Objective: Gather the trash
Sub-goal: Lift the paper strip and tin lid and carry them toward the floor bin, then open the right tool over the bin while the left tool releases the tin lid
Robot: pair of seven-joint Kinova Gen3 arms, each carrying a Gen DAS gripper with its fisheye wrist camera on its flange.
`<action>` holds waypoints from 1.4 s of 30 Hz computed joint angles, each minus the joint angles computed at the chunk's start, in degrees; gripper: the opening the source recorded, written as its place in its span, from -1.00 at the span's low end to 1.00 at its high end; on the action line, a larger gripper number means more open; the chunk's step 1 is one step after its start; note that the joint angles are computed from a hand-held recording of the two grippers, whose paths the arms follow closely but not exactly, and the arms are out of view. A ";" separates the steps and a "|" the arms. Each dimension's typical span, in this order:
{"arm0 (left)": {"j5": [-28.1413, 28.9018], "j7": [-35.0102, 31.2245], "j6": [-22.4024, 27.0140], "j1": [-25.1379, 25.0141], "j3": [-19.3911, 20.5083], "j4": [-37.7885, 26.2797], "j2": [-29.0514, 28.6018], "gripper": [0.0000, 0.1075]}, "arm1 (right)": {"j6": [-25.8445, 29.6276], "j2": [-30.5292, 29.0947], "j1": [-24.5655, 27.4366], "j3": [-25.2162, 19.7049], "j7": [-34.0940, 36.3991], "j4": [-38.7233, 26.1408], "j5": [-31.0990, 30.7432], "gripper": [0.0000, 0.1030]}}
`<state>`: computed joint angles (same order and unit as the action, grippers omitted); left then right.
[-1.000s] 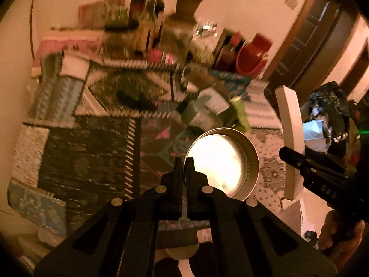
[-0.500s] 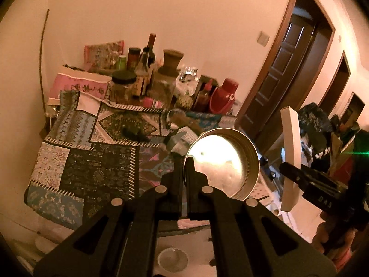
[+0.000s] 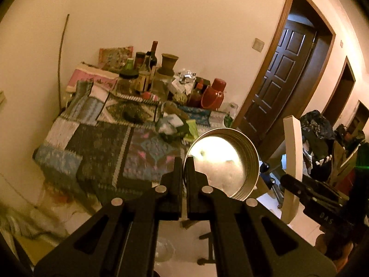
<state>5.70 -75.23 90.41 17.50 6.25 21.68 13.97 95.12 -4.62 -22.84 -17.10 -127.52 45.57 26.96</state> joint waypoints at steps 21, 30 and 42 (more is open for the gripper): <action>-0.04 1.46 -7.58 0.03 2.70 35.84 -12.58 -0.99 | -6.61 -9.29 7.81 0.56 -4.91 25.61 -18.19 -0.05; 3.73 -5.92 -21.64 -2.63 1.23 57.84 -10.15 -0.99 | -22.14 -9.18 7.08 2.10 -10.73 47.83 -23.10 -0.05; 4.16 -11.85 -43.45 -4.36 1.43 79.35 -1.77 -0.99 | -44.43 -0.30 2.96 4.57 -12.00 68.61 -25.12 -0.05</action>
<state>9.85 -87.08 46.96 13.14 7.69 101.03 12.20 50.69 -4.92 -19.88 -12.53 -139.52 114.18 1.84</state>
